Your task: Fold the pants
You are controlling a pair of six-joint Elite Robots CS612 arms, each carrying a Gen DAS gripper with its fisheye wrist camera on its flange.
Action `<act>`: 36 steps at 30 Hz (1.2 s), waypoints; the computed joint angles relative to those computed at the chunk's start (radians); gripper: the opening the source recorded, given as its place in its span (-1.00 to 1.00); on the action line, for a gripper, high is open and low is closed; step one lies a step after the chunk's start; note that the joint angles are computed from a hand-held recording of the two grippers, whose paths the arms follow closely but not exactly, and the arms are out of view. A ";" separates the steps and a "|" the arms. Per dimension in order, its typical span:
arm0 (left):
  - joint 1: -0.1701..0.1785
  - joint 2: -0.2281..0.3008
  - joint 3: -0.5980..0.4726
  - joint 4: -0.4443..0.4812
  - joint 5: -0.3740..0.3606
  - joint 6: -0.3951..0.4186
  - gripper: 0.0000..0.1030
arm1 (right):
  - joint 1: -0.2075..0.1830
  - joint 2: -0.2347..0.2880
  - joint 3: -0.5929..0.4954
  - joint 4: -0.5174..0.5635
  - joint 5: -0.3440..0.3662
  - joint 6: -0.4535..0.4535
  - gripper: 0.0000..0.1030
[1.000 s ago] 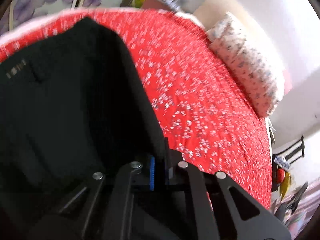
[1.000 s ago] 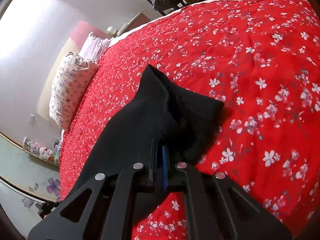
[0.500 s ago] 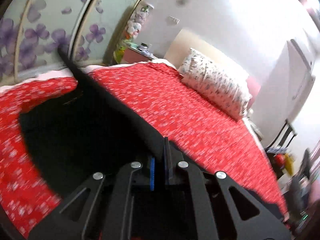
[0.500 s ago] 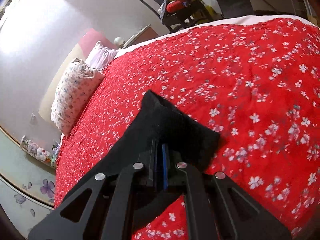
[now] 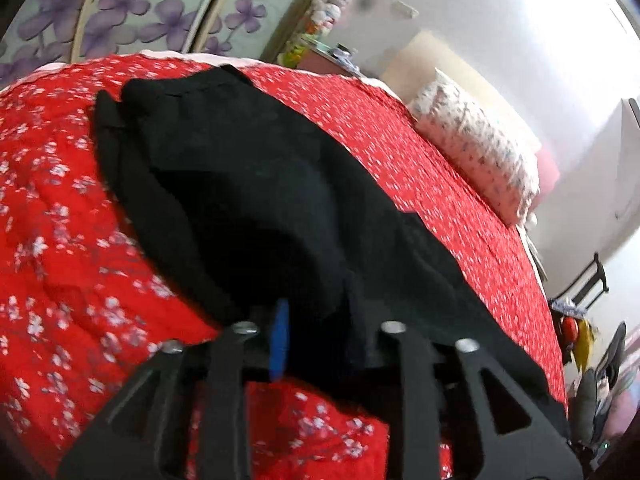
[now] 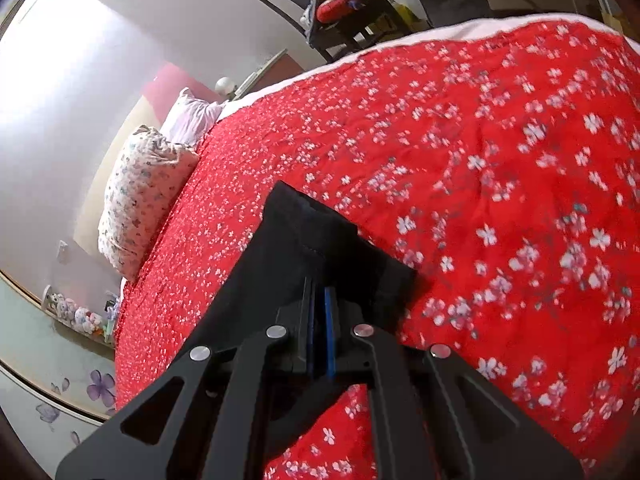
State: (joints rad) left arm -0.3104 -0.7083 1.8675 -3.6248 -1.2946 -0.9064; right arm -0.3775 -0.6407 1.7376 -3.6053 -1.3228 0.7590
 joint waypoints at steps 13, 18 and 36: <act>0.002 -0.002 -0.004 0.000 0.012 0.024 0.29 | -0.040 -0.033 0.036 0.135 0.063 -0.004 -0.92; 0.005 -0.001 -0.006 -0.003 0.002 0.022 0.36 | -0.030 -0.086 0.061 0.225 0.022 -0.014 -0.52; 0.113 0.023 -0.027 -0.089 -0.114 -0.151 0.08 | 0.100 -0.125 0.054 0.061 -0.238 -0.336 0.02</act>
State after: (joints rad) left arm -0.1970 -0.6851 1.8408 -3.7143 -1.4083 -1.0577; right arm -0.2775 -0.7652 1.7913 -3.5446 -1.5607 0.4225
